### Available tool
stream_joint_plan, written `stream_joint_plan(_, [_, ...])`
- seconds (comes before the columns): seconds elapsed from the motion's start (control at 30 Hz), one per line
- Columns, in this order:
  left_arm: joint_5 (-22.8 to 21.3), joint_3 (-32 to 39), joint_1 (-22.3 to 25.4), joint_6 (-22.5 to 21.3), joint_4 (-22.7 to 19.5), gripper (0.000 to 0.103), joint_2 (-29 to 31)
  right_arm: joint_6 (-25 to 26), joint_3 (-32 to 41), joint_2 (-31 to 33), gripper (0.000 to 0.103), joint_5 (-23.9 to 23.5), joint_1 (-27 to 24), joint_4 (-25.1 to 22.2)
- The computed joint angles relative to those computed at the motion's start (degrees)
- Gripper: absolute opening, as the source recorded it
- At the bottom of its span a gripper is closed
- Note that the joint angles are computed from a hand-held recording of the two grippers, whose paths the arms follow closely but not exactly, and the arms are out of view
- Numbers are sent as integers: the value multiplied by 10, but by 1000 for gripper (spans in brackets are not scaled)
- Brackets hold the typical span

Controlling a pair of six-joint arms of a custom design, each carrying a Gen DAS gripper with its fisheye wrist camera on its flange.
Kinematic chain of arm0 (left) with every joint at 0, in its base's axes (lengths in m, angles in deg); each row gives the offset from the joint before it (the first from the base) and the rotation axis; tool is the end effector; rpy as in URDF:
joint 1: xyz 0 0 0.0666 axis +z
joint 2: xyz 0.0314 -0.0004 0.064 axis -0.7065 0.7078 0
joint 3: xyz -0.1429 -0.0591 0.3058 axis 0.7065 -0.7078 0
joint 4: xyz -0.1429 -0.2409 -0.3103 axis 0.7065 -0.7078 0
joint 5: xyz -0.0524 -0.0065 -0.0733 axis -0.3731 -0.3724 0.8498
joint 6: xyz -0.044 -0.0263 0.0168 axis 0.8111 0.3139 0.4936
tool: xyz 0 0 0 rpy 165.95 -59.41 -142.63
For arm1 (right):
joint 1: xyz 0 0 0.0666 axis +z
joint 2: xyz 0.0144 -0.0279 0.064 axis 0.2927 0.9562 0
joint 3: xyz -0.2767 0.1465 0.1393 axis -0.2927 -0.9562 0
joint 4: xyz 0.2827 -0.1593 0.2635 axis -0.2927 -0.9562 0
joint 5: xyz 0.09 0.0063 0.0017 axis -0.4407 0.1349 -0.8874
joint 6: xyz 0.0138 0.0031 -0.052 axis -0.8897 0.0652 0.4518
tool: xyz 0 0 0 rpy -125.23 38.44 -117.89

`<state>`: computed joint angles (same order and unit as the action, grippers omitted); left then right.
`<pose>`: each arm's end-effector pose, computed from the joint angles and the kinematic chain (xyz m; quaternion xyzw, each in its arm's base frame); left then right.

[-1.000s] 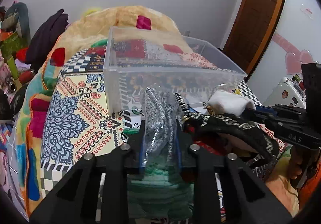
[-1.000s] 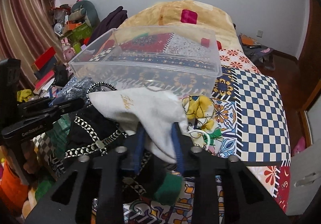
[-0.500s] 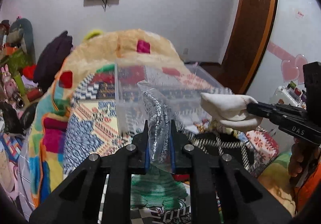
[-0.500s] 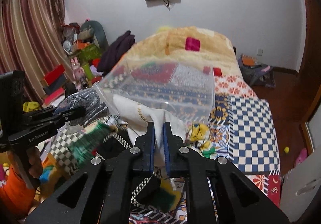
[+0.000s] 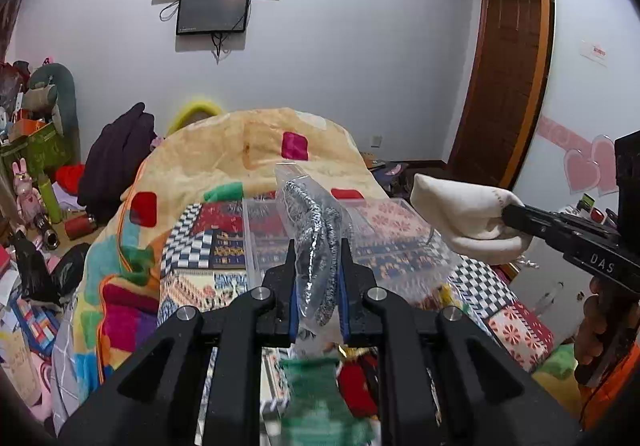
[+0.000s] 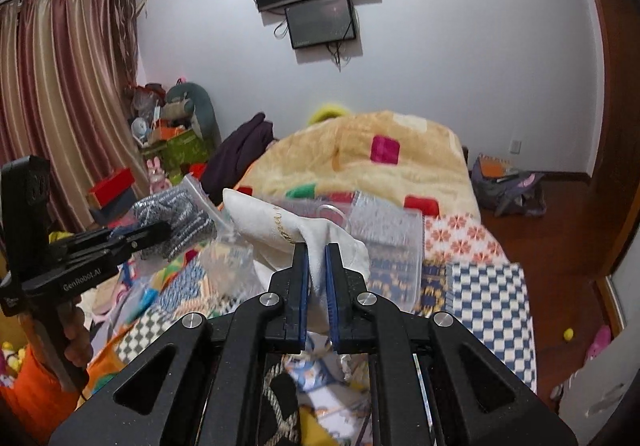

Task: Organize soft objects
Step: 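Carry both items over the clear box and open both tools to drop them in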

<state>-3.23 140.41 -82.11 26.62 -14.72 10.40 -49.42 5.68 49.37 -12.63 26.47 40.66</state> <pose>0.3576 -0.2537 0.3908 0.0120 0.8651 -0.0758 0.4957 0.4222 0.0843 0.3721 -0.1897 0.8340 0.2109 0.4732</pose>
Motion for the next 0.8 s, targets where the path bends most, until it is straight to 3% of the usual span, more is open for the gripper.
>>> stream_joint_plan(0.27, [22,56,33,-15,-7,15,72,-9,52,62,7,34,10,17])
stream_joint_plan(0.8, [72,157,66,-34,-71,15,222,12,130,181,7,86,27,-44])
